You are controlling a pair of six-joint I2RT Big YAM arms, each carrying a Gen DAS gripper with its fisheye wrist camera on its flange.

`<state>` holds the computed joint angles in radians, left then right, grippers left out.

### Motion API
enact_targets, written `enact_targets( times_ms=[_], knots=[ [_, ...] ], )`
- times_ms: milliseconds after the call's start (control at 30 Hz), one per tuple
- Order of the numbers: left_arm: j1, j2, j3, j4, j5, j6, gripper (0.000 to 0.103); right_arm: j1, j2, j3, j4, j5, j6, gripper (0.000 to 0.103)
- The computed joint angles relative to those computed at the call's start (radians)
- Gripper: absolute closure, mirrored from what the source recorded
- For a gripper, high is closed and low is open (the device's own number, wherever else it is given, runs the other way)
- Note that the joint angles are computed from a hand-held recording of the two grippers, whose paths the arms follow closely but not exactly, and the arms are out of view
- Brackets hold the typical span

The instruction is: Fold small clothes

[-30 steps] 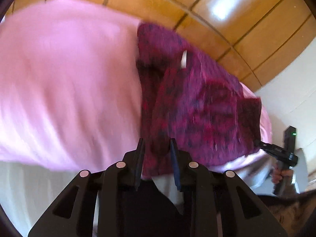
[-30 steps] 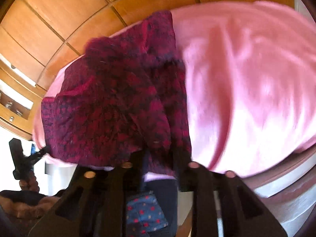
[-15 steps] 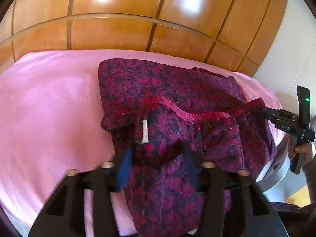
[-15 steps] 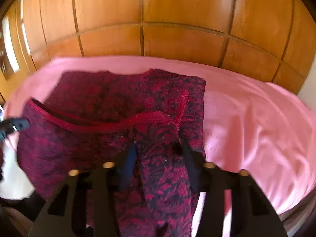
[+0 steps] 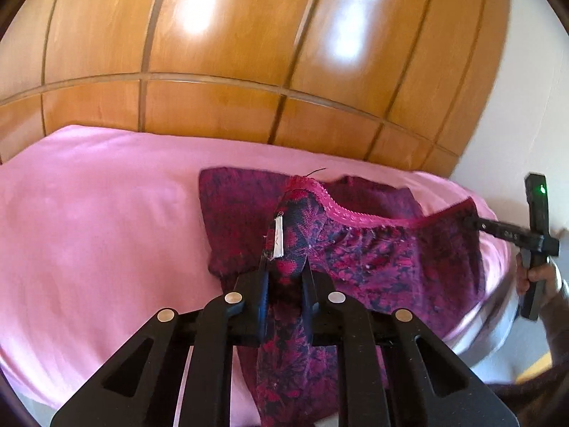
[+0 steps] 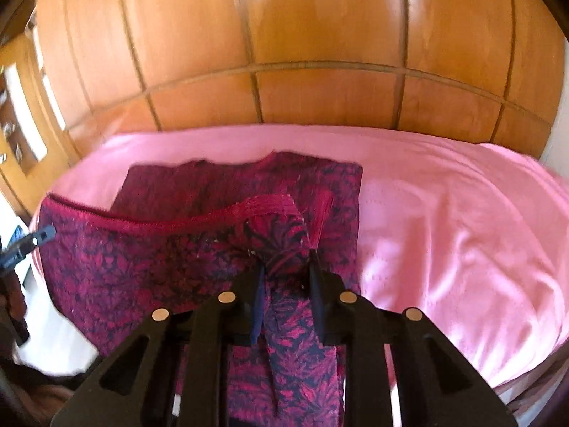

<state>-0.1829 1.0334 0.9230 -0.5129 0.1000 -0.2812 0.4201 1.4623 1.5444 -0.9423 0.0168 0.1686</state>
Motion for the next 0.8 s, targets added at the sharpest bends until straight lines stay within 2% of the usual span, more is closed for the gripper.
enact_targets(
  times_ms=[200,400,600,800],
  knots=[
    [0.028,0.175,0.132,0.016,-0.029,-0.007,0.089,-0.016,0.141,0.131,0.010,0.026,0.045,0.083],
    [0.067,0.358,0.300,-0.029,-0.048,-0.014,0.089,-0.036,0.310,0.327,-0.018,0.072,0.074,0.083],
    [0.087,0.500,0.443,-0.080,-0.081,0.001,0.090,-0.041,0.471,0.536,-0.076,0.124,0.073,0.083],
    [0.104,0.623,0.553,-0.141,-0.074,-0.016,0.090,-0.050,0.610,0.699,-0.165,0.168,0.071,0.083]
  ],
)
